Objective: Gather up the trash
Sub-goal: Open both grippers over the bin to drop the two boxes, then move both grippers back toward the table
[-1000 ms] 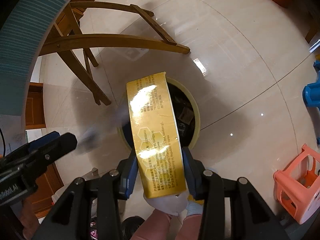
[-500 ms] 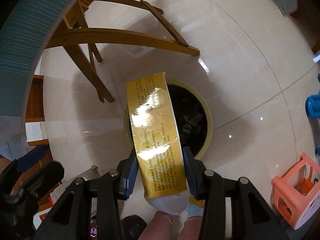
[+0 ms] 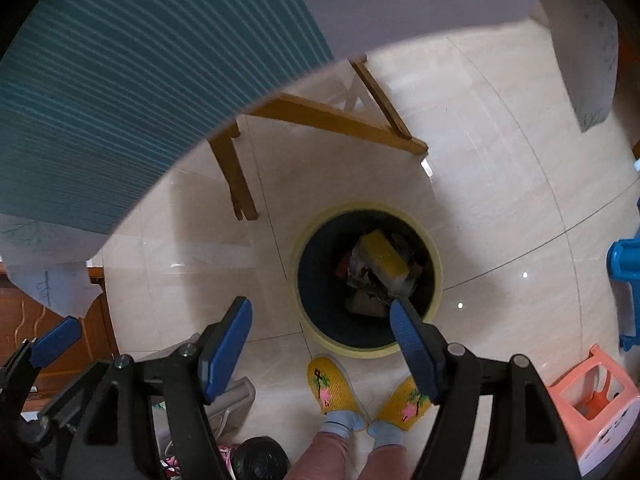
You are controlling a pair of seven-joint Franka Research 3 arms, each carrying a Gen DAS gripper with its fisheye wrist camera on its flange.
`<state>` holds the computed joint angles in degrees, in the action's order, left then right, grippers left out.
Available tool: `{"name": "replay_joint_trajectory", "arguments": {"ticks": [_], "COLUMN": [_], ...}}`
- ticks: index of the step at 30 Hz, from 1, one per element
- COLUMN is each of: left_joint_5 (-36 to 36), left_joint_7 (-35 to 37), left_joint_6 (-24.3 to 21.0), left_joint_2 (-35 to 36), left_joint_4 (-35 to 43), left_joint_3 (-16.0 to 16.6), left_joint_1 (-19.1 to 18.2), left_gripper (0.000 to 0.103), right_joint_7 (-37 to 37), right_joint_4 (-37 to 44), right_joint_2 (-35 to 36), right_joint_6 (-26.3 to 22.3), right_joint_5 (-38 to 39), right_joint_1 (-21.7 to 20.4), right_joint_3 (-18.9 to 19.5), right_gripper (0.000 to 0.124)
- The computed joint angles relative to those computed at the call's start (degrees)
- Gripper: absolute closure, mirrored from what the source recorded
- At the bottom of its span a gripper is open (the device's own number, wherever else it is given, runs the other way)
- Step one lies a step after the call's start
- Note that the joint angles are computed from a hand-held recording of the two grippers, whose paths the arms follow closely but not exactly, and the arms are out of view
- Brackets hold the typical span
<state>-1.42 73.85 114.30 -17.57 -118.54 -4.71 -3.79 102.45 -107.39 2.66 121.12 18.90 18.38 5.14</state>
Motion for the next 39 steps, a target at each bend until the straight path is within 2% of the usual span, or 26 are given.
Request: {"name": "replay_joint_trajectory", "arguments": {"ticks": [6,14,18,22,29,39], "left_joint_5": [0.2,0.7,1.2,1.3,-0.6,-5.3], "left_joint_7": [-0.5,1.4,3.5,5.5,9.4,16.2], "left_joint_6": [-3.3,-7.9,-11.2,-11.7,-11.6,-11.0], "left_joint_2": [-2.8,-4.3,-3.1,-2.0,1.8,8.8], "left_joint_4": [3.8,11.5,18.2,23.0,32.8,44.9], "left_joint_3": [1.3,3.1,3.8,4.5,6.1,7.3], "left_joint_1": [1.2,2.7,3.6,4.6,6.6,10.1], "left_gripper": [0.014,0.014,0.014,0.014,0.014,0.014], "right_joint_7": [0.3,0.5,1.2,1.2,3.4,7.3], "right_joint_4": [1.9,8.9,14.2,22.5,38.3,60.0], "right_joint_2": [-2.8,-4.7,-4.5,-2.8,2.7,12.6], "right_joint_6": [-2.1,-9.5,-13.0,-16.4,-19.1,-23.7], "right_joint_5": [-1.1,-2.8,-3.1,-4.1,-9.1,-18.3], "right_joint_1": [0.1,0.3,0.7,1.6,4.1,10.1], "right_joint_3": [0.1,0.4,0.8,1.3,2.0,0.9], "right_gripper": [0.052,0.052,0.052,0.052,0.052,0.052]}}
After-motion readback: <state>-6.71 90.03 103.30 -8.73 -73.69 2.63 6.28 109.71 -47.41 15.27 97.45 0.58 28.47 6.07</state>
